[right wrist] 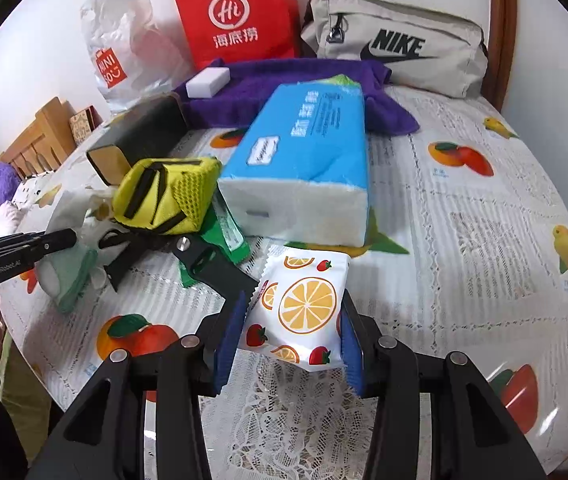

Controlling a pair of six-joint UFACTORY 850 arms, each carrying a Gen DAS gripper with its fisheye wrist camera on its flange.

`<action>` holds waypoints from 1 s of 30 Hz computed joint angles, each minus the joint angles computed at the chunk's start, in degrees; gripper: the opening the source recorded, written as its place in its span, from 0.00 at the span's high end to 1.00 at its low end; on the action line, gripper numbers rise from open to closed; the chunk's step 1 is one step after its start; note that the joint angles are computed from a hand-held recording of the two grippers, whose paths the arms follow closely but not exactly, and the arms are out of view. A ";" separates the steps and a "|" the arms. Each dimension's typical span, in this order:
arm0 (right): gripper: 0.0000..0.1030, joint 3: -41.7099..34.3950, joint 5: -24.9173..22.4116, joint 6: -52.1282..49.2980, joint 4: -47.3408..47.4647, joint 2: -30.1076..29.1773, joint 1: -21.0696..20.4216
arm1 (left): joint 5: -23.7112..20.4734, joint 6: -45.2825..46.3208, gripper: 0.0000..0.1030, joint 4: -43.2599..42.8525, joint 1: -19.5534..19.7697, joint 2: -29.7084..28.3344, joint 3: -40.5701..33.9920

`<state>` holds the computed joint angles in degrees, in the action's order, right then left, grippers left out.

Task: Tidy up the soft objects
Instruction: 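Carry the gloves and orange packet onto the purple towel and release both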

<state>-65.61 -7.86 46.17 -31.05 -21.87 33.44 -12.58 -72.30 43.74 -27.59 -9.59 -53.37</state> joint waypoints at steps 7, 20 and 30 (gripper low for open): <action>0.56 -0.26 0.40 -11.67 10.76 1.67 -0.41 | 1.90 9.25 0.89 -10.46 0.83 2.38 -0.46; 0.56 -5.60 -1.37 -40.93 37.13 1.85 -2.12 | -0.52 12.62 0.89 -14.91 3.68 2.16 -5.71; 0.56 -15.97 -4.26 -38.82 34.45 -3.17 -4.29 | -4.70 21.07 0.89 -20.01 5.57 -1.60 -14.07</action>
<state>-81.58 -12.12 7.35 3.40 -25.04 29.15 -17.29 -51.22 23.72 -22.02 -11.19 -67.44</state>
